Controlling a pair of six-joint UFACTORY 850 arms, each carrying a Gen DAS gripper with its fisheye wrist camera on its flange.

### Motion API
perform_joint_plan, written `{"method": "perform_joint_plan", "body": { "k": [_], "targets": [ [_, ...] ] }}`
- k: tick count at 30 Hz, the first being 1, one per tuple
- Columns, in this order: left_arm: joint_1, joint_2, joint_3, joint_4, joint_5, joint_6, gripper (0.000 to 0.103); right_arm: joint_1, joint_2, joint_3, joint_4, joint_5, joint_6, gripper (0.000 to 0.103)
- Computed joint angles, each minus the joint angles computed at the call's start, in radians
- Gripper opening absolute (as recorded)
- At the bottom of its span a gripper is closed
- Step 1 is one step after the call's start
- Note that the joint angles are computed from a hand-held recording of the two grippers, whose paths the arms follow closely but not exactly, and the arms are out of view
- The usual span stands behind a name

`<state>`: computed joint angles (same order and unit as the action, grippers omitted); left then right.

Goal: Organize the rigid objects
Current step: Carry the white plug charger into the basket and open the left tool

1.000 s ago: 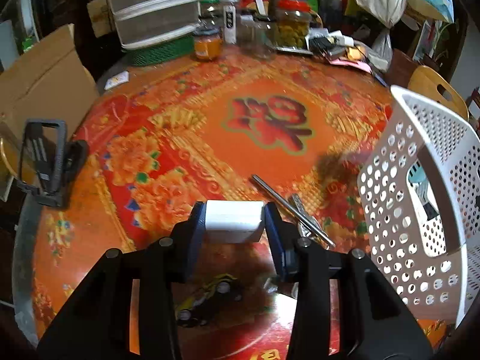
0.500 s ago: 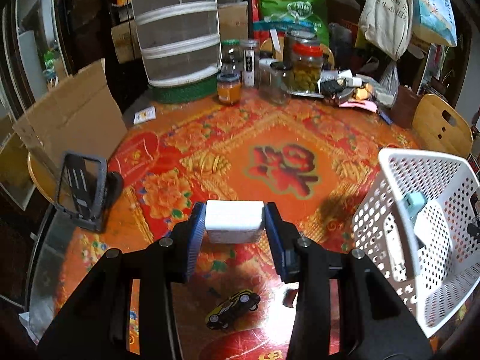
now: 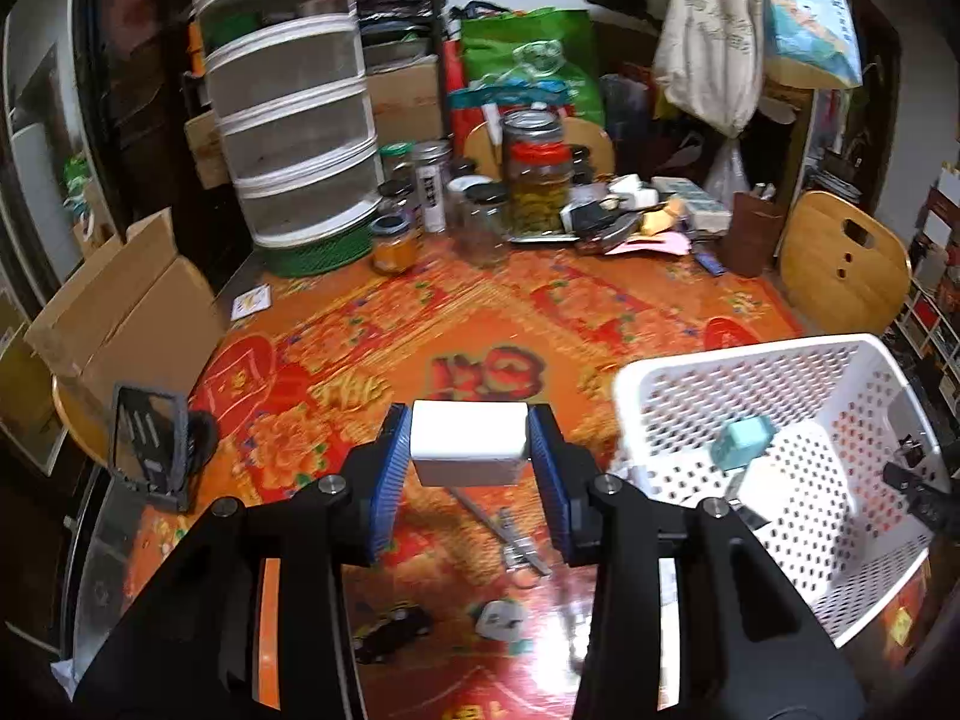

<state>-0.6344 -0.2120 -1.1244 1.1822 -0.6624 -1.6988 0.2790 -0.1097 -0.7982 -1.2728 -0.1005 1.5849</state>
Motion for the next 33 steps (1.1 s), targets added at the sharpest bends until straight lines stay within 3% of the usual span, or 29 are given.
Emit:
{"method": "perform_joint_plan", "body": {
  "k": [12,15,23,24,25,27,33],
  "targets": [
    [-0.080,-0.159,-0.197,-0.100,0.019,0.160,0.037,0.002,-0.001,0.002,-0.020,-0.001,0.020,0.013],
    [-0.100,-0.203,-0.239,-0.101,-0.015,0.189,0.037,0.002,-0.001,0.002,-0.020,-0.001,0.020,0.013],
    [-0.116,-0.270,-0.314,-0.172,0.019,0.297,0.038,0.002,-0.002,0.001,-0.005,-0.002,0.004,0.013],
    [-0.123,-0.271,-0.311,-0.138,0.012,0.275,0.050,0.003,-0.002,0.002,-0.011,-0.002,0.011,0.013],
    [-0.127,-0.270,-0.308,-0.110,0.001,0.255,0.071,0.004,-0.003,0.002,-0.019,-0.002,0.019,0.013],
    [-0.142,-0.251,-0.276,-0.013,-0.024,0.172,0.086,0.004,-0.004,0.001,-0.021,-0.002,0.021,0.013],
    [-0.142,-0.123,-0.119,0.098,-0.021,0.011,0.089,0.009,-0.006,0.002,-0.039,-0.004,0.039,0.013]
  ]
}}
